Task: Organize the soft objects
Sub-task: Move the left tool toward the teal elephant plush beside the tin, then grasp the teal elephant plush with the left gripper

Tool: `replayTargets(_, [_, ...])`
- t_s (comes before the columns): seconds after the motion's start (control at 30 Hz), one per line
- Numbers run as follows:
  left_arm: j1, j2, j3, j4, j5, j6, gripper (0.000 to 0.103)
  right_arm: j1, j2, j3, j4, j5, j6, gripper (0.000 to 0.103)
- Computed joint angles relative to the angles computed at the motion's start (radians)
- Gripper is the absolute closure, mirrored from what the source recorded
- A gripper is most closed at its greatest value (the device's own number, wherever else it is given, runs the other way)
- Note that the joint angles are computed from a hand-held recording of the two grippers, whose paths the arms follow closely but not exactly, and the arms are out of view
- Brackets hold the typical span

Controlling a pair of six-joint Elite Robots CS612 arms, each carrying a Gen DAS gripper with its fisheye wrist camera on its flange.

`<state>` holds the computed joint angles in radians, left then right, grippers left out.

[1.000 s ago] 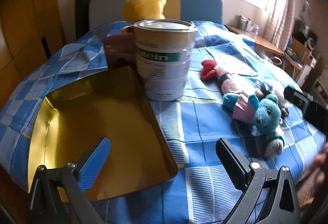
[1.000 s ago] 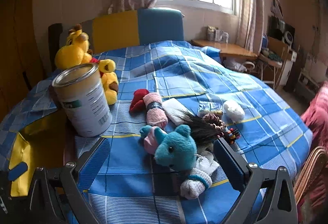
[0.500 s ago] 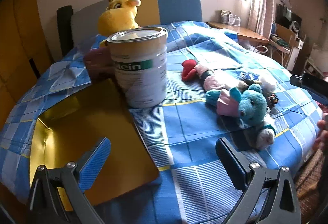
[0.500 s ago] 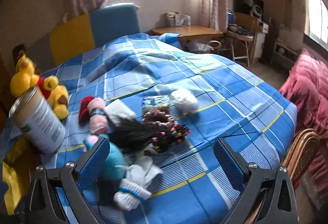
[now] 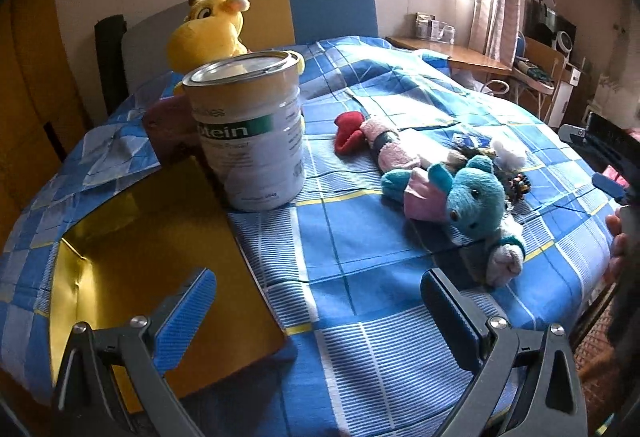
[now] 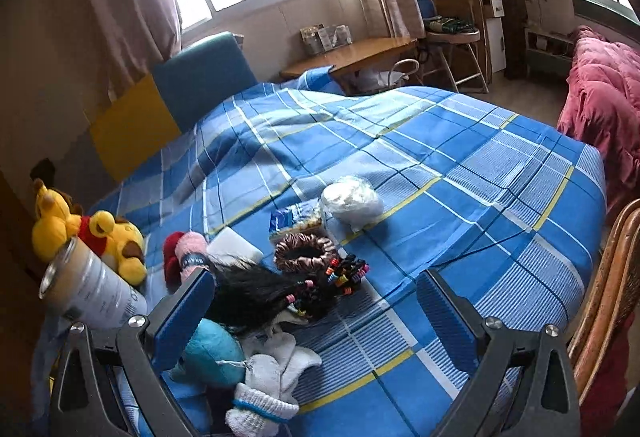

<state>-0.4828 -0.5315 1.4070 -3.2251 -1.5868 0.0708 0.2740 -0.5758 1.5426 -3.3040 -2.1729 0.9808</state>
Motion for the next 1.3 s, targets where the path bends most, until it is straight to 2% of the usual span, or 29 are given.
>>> replayTargets(0.2, [0.000,0.001,-0.009,0.019,-0.026,-0.009,0.000,0.000,0.002,0.001,-0.020,0.005,0.000,0.000])
replayTargets(0.4, [-0.008,0.005,-0.024,0.029,-0.032,0.015,0.000,-0.002,0.000,0.009,-0.030,0.010,0.011,0.000])
replayTargets(0.63, [-0.013,0.019,-0.067,0.075,-0.084,0.017,0.000,-0.004,0.001,0.011,-0.037,0.021,0.013,0.000])
replayTargets(0.73, [-0.011,0.033,-0.110,0.149,-0.134,0.000,0.001,-0.005,0.001,0.012,-0.038,0.028,0.014,0.000])
replayTargets(0.77, [-0.011,0.040,-0.131,0.188,-0.160,-0.005,0.004,-0.005,0.002,0.012,-0.039,0.030,0.015,0.000])
replayTargets(0.83, [-0.011,0.054,-0.170,0.254,-0.199,-0.002,0.016,-0.007,0.002,0.013,-0.040,0.033,0.018,0.000])
replayTargets(0.9, [-0.013,0.067,-0.199,0.293,-0.224,-0.003,0.020,-0.008,0.002,0.015,-0.045,0.039,0.023,0.000])
replayTargets(1.13, [-0.023,0.100,-0.277,0.399,-0.329,-0.020,0.019,-0.013,0.002,0.019,-0.056,0.066,0.032,0.000])
replayTargets(1.2, [-0.029,0.104,-0.287,0.410,-0.335,-0.017,0.017,-0.015,0.003,0.019,-0.056,0.075,0.032,0.000])
replayTargets(1.3, [-0.042,0.118,-0.314,0.436,-0.325,-0.060,0.008,-0.017,0.003,0.020,-0.060,0.090,0.031,0.000])
